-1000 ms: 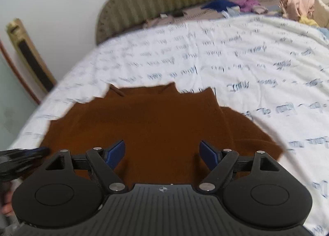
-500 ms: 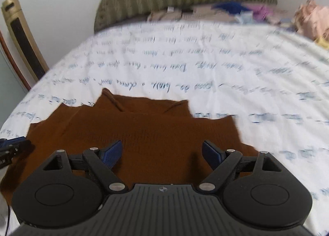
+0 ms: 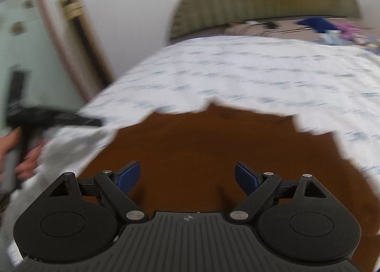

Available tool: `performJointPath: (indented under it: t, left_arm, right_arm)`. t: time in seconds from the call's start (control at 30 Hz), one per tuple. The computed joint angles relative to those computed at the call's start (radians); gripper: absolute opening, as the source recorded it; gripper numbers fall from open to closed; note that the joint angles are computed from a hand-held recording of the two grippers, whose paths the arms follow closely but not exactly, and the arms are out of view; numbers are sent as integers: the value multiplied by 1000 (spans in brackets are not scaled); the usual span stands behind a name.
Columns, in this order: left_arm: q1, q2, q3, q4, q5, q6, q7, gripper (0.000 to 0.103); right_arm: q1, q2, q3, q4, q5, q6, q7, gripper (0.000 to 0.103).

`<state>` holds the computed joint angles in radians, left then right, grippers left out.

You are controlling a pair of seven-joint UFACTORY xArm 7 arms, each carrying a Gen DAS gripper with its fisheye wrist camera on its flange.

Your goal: Fold small clothes

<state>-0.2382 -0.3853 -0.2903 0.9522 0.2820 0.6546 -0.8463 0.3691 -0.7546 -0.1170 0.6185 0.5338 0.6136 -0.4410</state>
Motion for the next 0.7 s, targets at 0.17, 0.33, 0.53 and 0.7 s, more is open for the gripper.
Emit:
performJointPath:
  t: [0.17,0.33,0.53,0.7]
  left_arm:
    - [-46,-18,44,-45,-78,-20,105,13]
    - [-101,64,98,-1,-228,-89,249,13]
    - [-145,166,173,43,-484,-153,445,13]
    - [-148,214,205,68,-683,-157,619,13]
  right_arm:
    - [118,-125,82,-70,60,68,47,85]
    - [132,-164,344,-123,-79,-102,119,86]
    - [145,-99,498,-117,-242,-178,189,82]
    - [41,-78,649,-123,-433,-266,255,75]
